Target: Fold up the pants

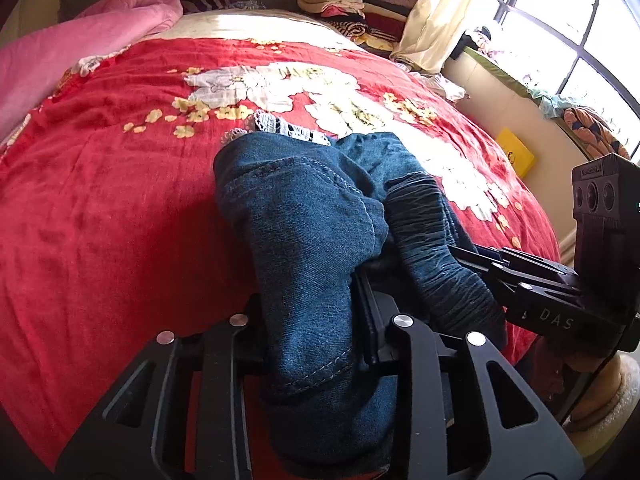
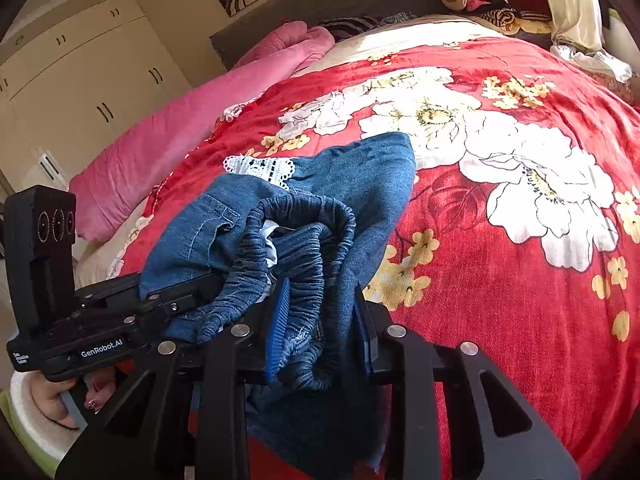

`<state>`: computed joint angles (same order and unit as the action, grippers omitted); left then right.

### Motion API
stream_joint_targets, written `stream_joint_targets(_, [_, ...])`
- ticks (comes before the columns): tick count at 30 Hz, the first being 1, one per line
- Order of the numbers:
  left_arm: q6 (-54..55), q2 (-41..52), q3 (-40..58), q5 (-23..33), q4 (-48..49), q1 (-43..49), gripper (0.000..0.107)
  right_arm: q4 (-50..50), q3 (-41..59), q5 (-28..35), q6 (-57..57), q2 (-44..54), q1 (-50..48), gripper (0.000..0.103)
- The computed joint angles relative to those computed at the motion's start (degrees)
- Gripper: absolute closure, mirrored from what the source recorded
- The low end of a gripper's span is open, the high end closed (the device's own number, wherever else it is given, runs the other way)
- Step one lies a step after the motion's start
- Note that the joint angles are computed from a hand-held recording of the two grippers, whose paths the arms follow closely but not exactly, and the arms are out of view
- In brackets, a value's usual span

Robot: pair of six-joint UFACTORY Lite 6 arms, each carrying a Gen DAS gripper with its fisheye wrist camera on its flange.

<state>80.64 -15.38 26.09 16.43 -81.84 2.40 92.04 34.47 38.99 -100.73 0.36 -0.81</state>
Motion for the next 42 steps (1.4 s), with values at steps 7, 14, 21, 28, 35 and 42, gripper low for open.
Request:
stream_joint_targets(7, [-11.4, -5.2, 1.7, -0.5, 10.6, -1.8, 0.086, -2.1, 0.0, 0.1, 2.7, -5.8, 0.0, 0.079])
stream_joint_targets(14, [-13.9, -2.2, 8.9, -0.1, 13.3, -1.1, 0.086, -2.8, 6.5, -0.4, 5.3, -4.6, 0.9, 0.079])
stream_joint_targets(21, [-12.6, 6.5, 18.4, -2.6, 12.2, -2.7, 0.086, -3.6, 18.1, -2.7, 8.3, 4.0, 2.4, 0.079])
stream_joint_targets(28, [-8.4, 17.4, 27.6, -3.2, 8.0, -2.5, 0.086, -3.7, 28.8, -6.4, 9.7, 13.2, 4.1, 0.079])
stream_joint_targets(35, [0.3, 27.7, 34.8, -3.8, 0.4, -2.0, 0.086, -5.5, 37.9, -9.8, 12.2, 24.1, 5.6, 0.079])
stream_joint_targets(42, [8.7, 35.2, 36.9, -4.2, -7.7, -1.1, 0.083, -7.5, 44.0, -10.5, 15.4, 33.7, 5.3, 0.079])
